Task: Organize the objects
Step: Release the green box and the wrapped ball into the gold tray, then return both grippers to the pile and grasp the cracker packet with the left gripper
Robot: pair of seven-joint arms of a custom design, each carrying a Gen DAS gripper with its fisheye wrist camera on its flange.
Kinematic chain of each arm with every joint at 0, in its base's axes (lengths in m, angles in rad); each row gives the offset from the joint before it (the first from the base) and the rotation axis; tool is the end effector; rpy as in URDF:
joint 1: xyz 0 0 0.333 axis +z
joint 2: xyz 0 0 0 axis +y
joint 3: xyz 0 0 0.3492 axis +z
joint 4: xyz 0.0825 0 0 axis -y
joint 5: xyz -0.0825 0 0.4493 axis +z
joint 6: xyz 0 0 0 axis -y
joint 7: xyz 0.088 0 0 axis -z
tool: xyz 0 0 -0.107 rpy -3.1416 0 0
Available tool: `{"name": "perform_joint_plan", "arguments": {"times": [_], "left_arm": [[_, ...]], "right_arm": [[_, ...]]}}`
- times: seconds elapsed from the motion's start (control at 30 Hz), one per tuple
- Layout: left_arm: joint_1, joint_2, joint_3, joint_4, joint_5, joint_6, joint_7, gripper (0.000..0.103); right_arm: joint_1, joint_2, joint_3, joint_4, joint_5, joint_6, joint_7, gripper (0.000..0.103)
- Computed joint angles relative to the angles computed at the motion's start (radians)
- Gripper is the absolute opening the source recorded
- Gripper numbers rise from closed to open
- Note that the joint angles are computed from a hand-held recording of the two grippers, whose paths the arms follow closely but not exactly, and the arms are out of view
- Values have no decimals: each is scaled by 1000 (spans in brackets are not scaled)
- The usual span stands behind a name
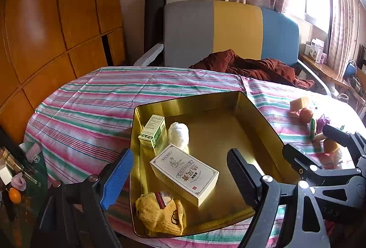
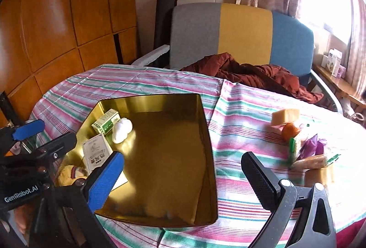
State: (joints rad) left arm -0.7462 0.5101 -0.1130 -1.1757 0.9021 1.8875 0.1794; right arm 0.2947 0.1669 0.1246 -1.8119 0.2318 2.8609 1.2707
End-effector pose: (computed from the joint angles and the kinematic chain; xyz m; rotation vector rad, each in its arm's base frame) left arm 0.5900 -0.5574 0.5673 -1.9343 1.3558 -0.5708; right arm 0.6671 0.2771 0.5603 -1.9953 1.1632 -0.5568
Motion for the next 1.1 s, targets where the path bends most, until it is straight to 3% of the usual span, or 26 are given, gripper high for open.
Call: {"name": "perform_joint_plan", "arguments": {"times": [0.3,0.57,0.93,1.1], "left_arm": [[-11,29,3,50,1,-3,34,85],[12,57,-5,65,-76,128,90,85],[-1,158,15,204,-191,200,225,85],[-15,272,22,378,-264,211,367,84]], "right_arm": [[48,9,-83,6,-278,-3,259,103],[29,10,-114,9,-408,-14,404,103],[-21,4,-126,11,-457,-49,465,103],[-68,2,-152,29,-444,-101,514,103]]}}
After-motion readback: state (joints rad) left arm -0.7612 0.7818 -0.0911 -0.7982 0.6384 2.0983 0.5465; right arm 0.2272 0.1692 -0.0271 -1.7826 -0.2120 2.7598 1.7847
